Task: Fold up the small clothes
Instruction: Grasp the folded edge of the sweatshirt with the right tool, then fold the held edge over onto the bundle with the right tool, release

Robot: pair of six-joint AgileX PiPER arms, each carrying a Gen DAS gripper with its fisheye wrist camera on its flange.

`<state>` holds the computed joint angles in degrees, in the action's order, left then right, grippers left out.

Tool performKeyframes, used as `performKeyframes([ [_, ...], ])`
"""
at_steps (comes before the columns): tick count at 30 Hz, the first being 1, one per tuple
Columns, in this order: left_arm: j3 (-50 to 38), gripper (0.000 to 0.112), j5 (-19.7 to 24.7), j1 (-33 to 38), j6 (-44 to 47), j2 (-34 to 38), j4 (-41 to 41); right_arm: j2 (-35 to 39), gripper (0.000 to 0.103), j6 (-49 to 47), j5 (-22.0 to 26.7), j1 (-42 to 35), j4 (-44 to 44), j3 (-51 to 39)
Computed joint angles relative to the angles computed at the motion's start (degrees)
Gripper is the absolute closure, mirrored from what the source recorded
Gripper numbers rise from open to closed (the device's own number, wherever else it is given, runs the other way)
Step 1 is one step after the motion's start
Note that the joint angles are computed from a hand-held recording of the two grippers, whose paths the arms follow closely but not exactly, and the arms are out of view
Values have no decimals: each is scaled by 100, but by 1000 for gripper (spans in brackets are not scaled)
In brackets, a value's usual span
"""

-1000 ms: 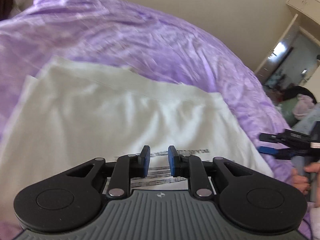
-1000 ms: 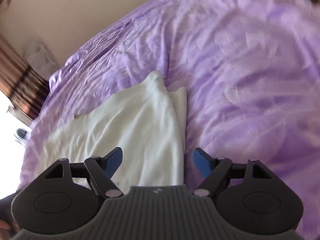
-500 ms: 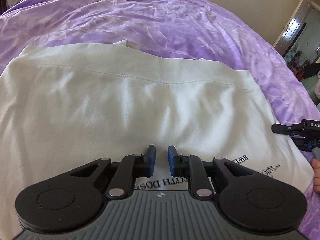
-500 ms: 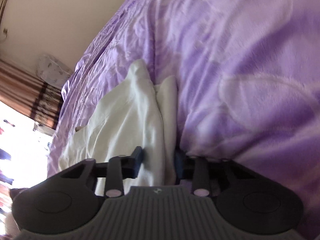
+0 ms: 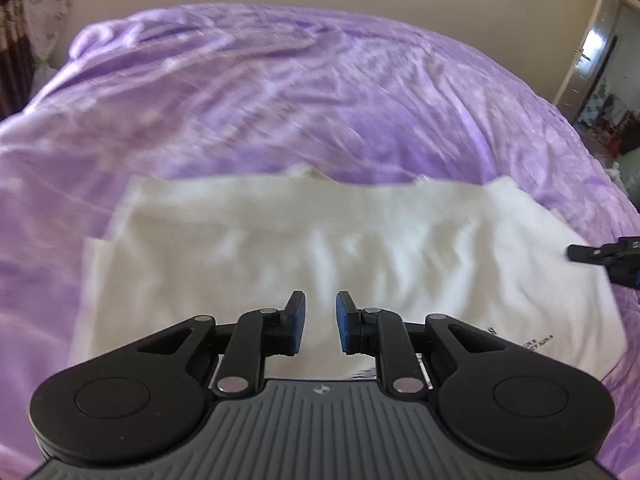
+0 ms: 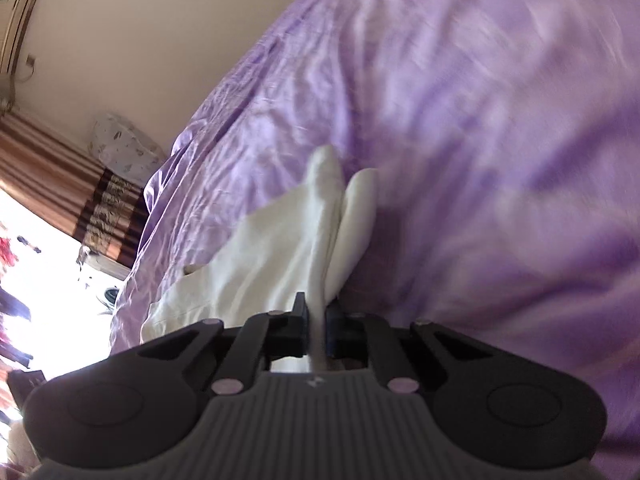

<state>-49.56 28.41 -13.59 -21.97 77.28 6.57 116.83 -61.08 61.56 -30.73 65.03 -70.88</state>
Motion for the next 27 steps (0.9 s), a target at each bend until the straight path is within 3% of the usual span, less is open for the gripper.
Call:
performKeyframes([
  [10, -598, 91, 1772, 2203, 2881, -1134, -1804, -1887, 100, 1629, -397, 1552, -417, 43],
  [15, -716, 91, 2406, 3596, 4418, -1281, -2752, -2267, 100, 2391, -1041, 2872, -428, -9],
  [21, -431, 91, 2850, 5059, 6207, -1024, -3926, -1936, 101, 3224, -2123, 4730, -635, -369],
  [27, -152, 91, 3119, 5995, 7372, -619, -4419, -596, 101, 4520, -2606, 6182, -1526, -1222],
])
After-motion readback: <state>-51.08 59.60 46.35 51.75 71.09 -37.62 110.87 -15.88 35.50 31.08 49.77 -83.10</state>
